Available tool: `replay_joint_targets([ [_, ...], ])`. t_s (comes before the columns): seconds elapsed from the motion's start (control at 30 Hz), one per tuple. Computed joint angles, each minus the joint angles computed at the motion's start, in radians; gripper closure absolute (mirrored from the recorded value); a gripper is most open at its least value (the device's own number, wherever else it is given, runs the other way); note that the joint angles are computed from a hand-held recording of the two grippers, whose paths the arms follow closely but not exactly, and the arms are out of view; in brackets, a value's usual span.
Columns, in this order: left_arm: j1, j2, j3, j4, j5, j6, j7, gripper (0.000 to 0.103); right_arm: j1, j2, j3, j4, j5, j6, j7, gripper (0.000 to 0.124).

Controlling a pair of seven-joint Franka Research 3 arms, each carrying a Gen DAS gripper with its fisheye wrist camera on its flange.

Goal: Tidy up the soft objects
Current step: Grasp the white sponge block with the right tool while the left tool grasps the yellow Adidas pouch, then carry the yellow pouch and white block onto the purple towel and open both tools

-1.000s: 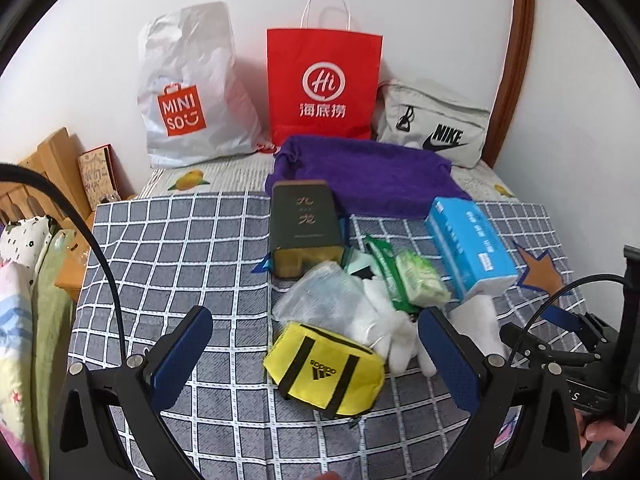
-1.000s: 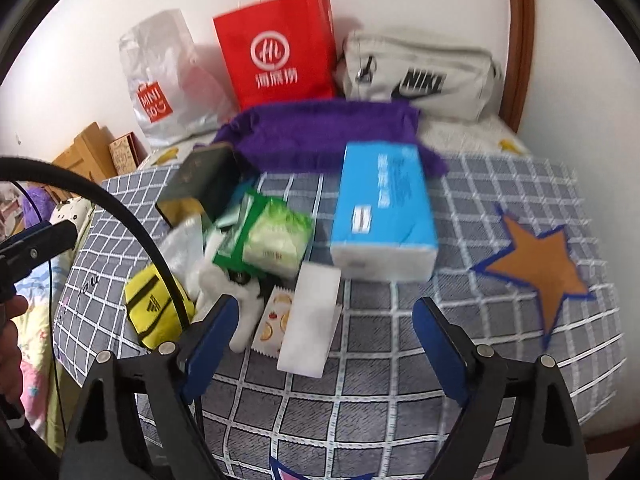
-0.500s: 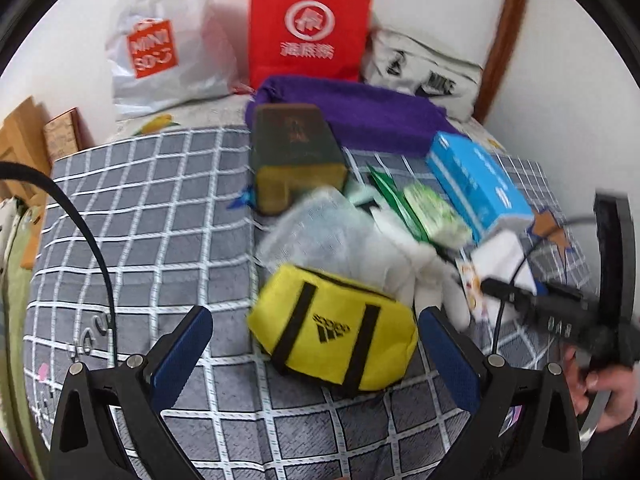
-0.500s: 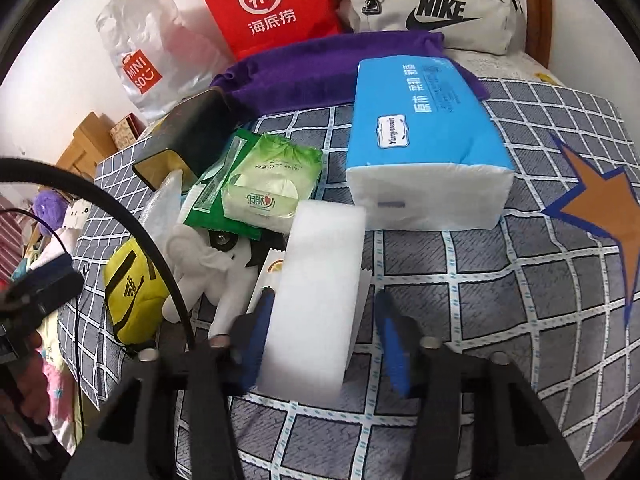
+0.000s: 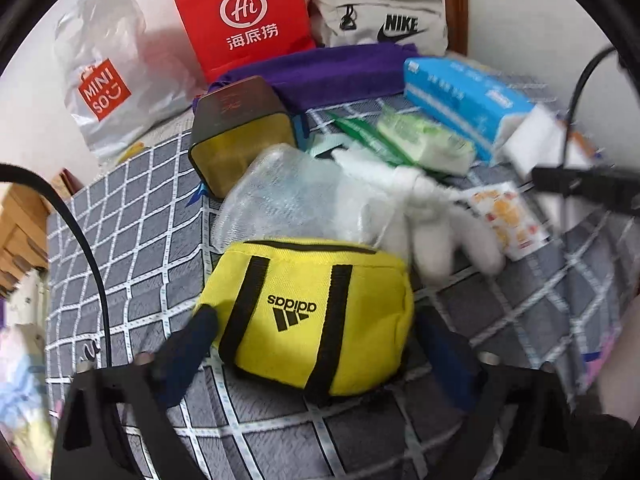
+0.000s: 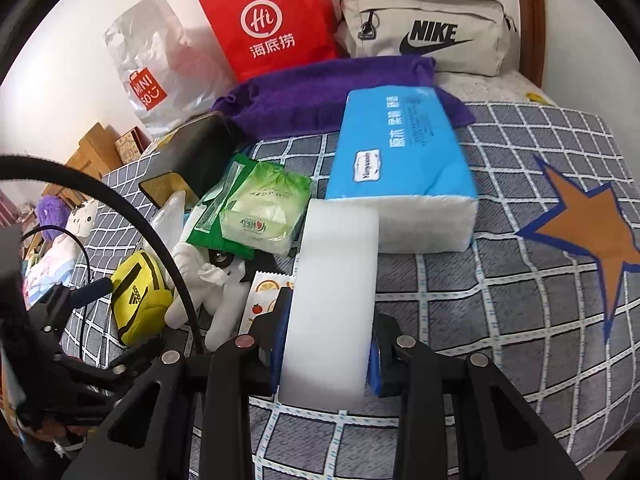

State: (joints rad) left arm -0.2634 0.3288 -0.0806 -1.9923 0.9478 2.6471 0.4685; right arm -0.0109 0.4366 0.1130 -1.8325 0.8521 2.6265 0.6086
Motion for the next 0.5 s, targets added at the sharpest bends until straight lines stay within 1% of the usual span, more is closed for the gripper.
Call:
replay_joint_targets([
  [0.03, -0.009, 0.004, 0.006, 0.006, 0.019, -0.017, -0.011, 0.027, -0.001, -0.002, -0.001, -0.002, -0.002, 0.0, -0.002, 0.092],
  [0.07, -0.008, 0.0, 0.012, -0.001, 0.038, 0.003, -0.031, 0.029, -0.001, -0.004, -0.002, -0.005, -0.002, 0.001, -0.002, 0.092],
  [0.1, 0.004, -0.008, 0.011, -0.014, 0.036, 0.037, -0.031, 0.033, -0.002, -0.005, -0.002, -0.006, -0.002, 0.002, -0.003, 0.092],
  [0.13, 0.014, -0.014, 0.009, -0.022, 0.031, 0.061, -0.025, 0.052, -0.003, -0.005, -0.003, -0.005, -0.003, -0.001, -0.003, 0.092],
  [0.17, 0.029, -0.022, 0.006, -0.036, 0.021, 0.107, -0.017, 0.065, -0.004, -0.005, -0.004, -0.005, -0.004, -0.003, -0.002, 0.092],
  [0.2, 0.049, -0.034, 0.003, -0.056, -0.001, 0.168, -0.011, 0.074, -0.003, -0.003, -0.005, -0.003, -0.006, -0.002, 0.0, 0.092],
  [0.23, 0.049, -0.04, 0.01, -0.064, 0.0, 0.194, -0.024, 0.075, -0.003, -0.003, -0.005, -0.003, -0.006, -0.001, 0.0, 0.092],
  [0.3, 0.051, -0.053, 0.015, -0.072, -0.007, 0.217, -0.024, 0.078, -0.005, -0.005, -0.004, -0.003, -0.006, -0.005, -0.001, 0.092],
  [0.37, 0.068, -0.061, 0.004, -0.084, -0.054, 0.245, 0.012, 0.08, -0.007, -0.008, -0.002, -0.003, -0.002, -0.007, -0.006, 0.092],
  [0.5, 0.083, -0.083, 0.006, -0.102, -0.11, 0.287, 0.049, 0.083, -0.005, -0.017, -0.003, 0.002, 0.0, -0.012, -0.013, 0.092],
])
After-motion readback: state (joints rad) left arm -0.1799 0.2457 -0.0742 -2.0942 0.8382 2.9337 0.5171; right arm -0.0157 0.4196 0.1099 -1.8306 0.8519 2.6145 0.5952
